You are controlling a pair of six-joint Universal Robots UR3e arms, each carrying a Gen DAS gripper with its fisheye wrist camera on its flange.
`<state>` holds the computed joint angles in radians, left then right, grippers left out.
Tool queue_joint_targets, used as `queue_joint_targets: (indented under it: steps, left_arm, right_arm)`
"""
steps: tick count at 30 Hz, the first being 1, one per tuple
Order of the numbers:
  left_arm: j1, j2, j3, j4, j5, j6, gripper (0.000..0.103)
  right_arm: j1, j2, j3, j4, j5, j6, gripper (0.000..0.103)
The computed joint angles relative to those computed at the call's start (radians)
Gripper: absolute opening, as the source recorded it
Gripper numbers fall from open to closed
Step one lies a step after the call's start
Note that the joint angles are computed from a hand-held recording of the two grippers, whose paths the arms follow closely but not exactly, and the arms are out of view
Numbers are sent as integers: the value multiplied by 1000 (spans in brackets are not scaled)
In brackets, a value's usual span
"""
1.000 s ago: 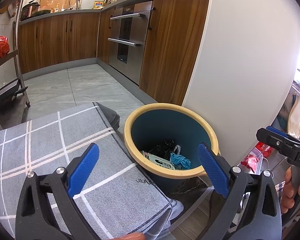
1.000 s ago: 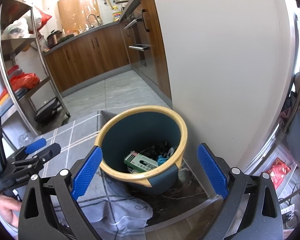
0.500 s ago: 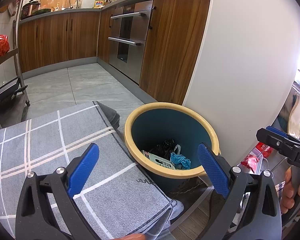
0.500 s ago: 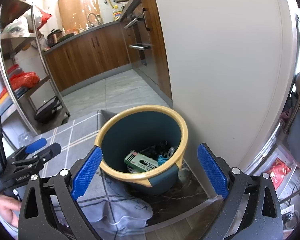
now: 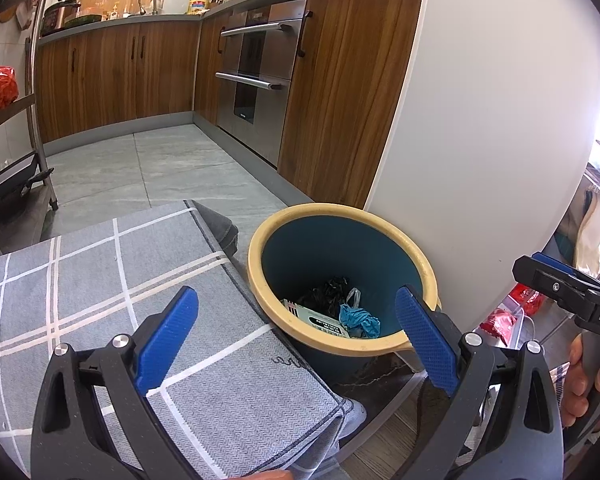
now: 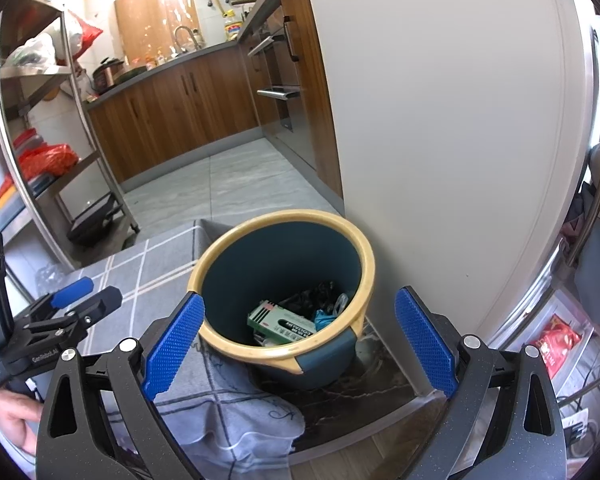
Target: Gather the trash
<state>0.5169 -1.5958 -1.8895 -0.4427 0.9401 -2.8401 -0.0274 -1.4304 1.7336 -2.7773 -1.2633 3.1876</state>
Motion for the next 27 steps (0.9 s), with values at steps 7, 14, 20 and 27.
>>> queue_joint_targets:
  steps: [7, 14, 20, 27]
  left_arm:
    - [0, 2, -4, -3, -8, 1, 97]
    - [12, 7, -25, 10, -52, 10, 97]
    - [13, 4, -16, -5, -53, 12, 97]
    - [14, 8, -9, -21, -44, 14, 97]
  right_arm:
    - [-1, 0, 3, -3, 1, 1, 96]
    - [-2, 1, 1, 0, -1, 1, 96]
    - [3, 1, 3, -5, -9, 10, 96]
    - [6, 0, 3, -4, -15, 16, 96]
